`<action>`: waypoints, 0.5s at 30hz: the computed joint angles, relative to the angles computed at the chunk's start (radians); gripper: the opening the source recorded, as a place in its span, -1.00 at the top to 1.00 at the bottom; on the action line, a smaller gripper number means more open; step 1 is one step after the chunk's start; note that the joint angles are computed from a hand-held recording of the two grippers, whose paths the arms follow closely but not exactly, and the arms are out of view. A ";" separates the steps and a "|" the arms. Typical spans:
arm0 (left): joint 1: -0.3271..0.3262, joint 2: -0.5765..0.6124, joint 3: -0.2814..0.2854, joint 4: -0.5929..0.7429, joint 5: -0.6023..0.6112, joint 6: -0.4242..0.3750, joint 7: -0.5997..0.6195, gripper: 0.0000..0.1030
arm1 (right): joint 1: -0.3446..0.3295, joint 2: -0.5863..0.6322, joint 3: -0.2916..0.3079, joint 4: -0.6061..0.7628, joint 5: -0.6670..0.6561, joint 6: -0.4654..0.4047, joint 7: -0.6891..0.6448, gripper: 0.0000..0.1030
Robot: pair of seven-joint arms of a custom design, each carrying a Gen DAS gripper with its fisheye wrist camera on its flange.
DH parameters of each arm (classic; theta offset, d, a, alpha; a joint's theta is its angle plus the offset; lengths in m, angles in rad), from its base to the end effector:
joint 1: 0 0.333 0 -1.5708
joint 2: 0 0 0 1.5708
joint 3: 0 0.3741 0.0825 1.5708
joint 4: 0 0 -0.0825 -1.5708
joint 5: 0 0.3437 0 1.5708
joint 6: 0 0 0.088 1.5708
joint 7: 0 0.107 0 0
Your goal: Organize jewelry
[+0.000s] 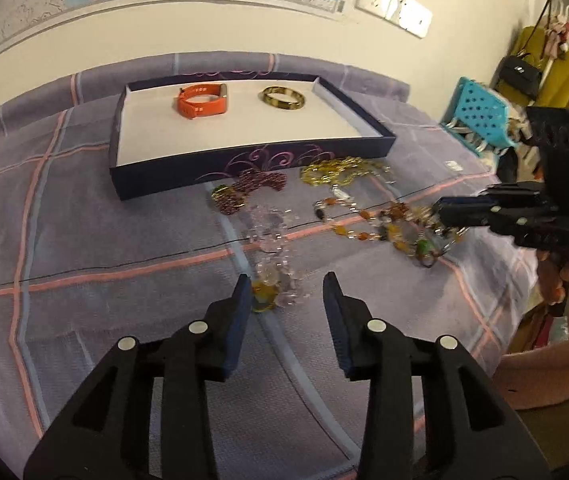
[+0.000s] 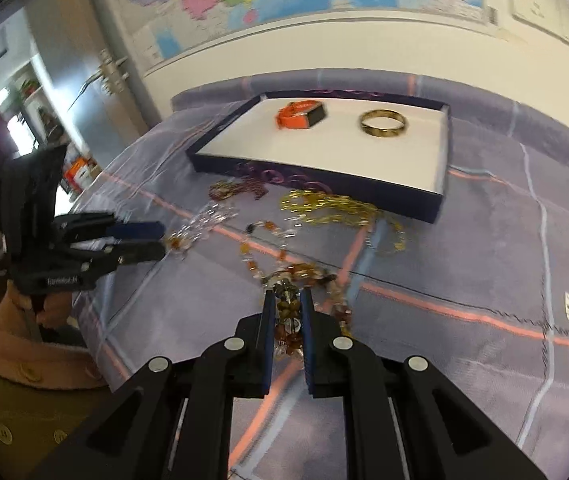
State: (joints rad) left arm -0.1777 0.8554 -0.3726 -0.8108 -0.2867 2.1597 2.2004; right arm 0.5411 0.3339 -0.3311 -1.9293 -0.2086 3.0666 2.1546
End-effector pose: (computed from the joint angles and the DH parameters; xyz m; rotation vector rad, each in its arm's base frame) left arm 0.7543 -0.2932 0.5383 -0.9693 2.7110 -1.1275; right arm 0.6275 0.1804 0.4995 -1.6002 1.7847 -0.6162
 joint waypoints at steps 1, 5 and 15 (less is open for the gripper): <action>-0.005 0.006 0.005 0.010 0.006 0.001 -0.004 0.29 | 0.017 -0.002 -0.024 -0.007 -0.007 0.014 0.021 0.79; -0.030 0.039 0.032 0.074 0.043 -0.012 -0.049 0.51 | 0.092 -0.004 -0.126 -0.021 -0.034 0.049 0.090 0.79; -0.016 -0.010 0.043 -0.014 0.081 0.139 -0.116 0.65 | -0.040 -0.036 0.032 -0.067 0.117 0.211 0.010 0.79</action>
State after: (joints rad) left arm -0.1938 0.8456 -0.3295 -0.8251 -0.2061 2.2987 2.0846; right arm 0.5010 0.2979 -0.2995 -1.9960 -0.0917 3.2772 2.1646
